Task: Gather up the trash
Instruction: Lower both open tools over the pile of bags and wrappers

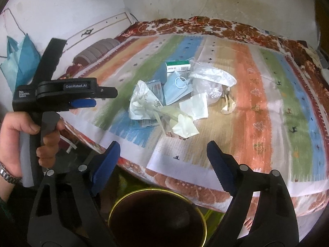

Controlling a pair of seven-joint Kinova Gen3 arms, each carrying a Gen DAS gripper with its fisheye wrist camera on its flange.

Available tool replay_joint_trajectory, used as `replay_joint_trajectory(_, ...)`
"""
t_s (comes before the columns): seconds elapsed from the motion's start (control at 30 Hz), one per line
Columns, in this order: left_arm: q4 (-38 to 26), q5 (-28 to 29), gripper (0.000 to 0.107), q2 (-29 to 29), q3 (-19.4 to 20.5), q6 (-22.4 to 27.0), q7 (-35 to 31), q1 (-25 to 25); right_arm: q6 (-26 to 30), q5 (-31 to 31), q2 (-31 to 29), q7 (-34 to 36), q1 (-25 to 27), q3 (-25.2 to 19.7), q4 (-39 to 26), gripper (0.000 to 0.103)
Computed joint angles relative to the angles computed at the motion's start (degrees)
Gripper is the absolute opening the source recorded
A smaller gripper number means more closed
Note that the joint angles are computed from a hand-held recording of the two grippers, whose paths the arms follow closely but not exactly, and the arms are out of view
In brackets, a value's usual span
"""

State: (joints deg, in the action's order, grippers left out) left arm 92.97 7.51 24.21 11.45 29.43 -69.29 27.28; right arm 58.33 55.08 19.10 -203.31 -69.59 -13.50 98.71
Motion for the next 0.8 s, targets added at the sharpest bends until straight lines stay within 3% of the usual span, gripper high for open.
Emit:
replay_joint_trajectory(0.17,-1.9,-0.3,0.072,2.2,-0.5,0.9,-0.4,-0.3,-3.4,0.2,1.6,3.4,2.1,0.9,-0.6,0.073)
replay_joint_trajectory(0.33,-3.2,0.0,0.065,4.7,-0.4,0.9,-1.6,-1.4,-5.2,-1.1,3.4,6.3,2.8,2.4,-1.4,0.059)
replay_joint_trajectory(0.47,-3.5,2.1,0.064,5.9,1.4,-0.1,-4.0,-3.2,-7.0,-2.0,4.1,7.3,3.5,3.7,-1.4,0.054)
replay_joint_trajectory(0.57,-5.5,0.6,0.062,6.7,0.0,1.2,-3.7,-1.1,-8.6,-1.8,4.6,7.8,4.1,4.6,-1.2,0.043)
replay_joint_trajectory(0.7,-6.4,-0.1,0.061,7.4,0.1,1.4,-4.6,-0.3,-13.3,-2.8,4.9,7.3,5.9,5.7,-0.3,0.042)
replay_joint_trajectory(0.8,-6.9,-0.7,0.059,7.7,-0.3,1.3,-4.9,0.3,-15.2,-2.5,5.3,6.6,6.3,7.0,0.0,0.035)
